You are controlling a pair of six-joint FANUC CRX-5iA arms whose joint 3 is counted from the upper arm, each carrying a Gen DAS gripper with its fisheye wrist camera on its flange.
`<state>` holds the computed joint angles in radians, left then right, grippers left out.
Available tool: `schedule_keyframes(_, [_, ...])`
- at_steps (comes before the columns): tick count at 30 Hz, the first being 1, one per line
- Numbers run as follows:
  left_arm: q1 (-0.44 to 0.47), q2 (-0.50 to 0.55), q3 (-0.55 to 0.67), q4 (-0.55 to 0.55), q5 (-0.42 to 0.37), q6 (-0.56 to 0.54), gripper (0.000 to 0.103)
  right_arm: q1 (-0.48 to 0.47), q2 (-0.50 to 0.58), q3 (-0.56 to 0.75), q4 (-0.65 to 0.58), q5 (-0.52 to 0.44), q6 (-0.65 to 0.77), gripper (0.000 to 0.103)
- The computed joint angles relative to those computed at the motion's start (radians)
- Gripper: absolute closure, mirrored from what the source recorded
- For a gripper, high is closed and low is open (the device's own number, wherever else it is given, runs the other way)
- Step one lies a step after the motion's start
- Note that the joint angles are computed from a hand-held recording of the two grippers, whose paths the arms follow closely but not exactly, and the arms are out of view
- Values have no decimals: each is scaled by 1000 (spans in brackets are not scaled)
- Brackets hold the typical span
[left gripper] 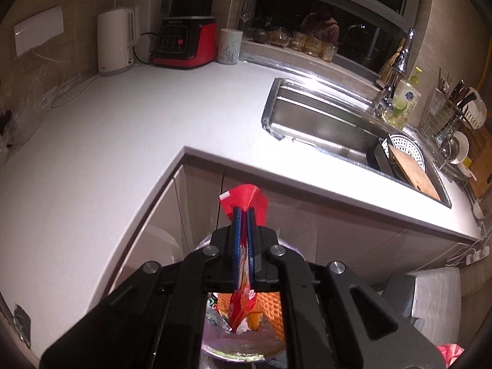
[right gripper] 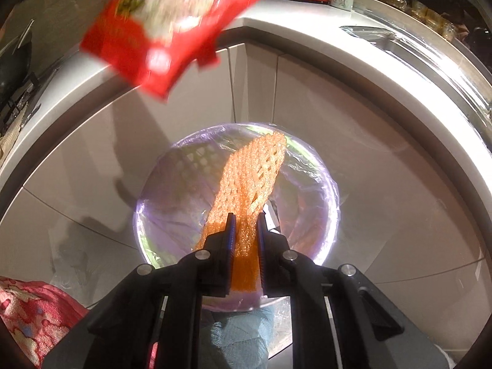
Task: Collect trash
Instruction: 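Open both tools to drop the snack bag and foam mesh into the bin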
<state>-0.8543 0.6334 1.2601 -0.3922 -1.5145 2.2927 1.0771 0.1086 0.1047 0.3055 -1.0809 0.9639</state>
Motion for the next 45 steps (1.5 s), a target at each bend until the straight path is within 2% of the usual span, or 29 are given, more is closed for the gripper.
schedule_keyframes(3, [7, -38, -142, 48, 47, 44, 99, 7, -10, -14, 17, -3, -30, 89])
schedule_keyframes(6, [17, -42, -226, 97, 76, 65, 99, 12, -15, -20, 29, -7, -50, 89])
schedule_keyframes(13, [32, -2, -278, 174, 88, 63, 99, 14, -20, -21, 45, -16, -68, 89])
schedule_keyframes(16, [33, 22, -260, 183, 68, 56, 99, 10, -17, -17, 44, -20, -69, 89])
schedule_keyframes(18, [35, 42, -232, 194, 39, 51, 92, 11, -17, -17, 47, -23, -75, 89])
schedule_keyframes(19, [40, 50, -223, 207, 28, 49, 70, 10, -17, -16, 47, -23, -75, 89])
schedule_keyframes(21, [36, 70, -184, 193, -10, 65, 36, 7, -16, -14, 46, -25, -75, 89])
schedule_keyframes(28, [31, 86, -129, 170, -46, 60, 28, 2, -13, -6, 45, -32, -80, 89])
schedule_keyframes(35, [5, 67, -78, 72, -92, 78, 20, -8, -2, 16, 26, -39, -62, 89])
schedule_keyframes(38, [-6, 43, -77, 28, -107, 100, 14, -15, 10, 36, -1, -42, -42, 89])
schedule_keyframes(45, [-19, -31, -133, -38, -105, 180, 13, -30, 65, 102, -64, -60, 45, 89])
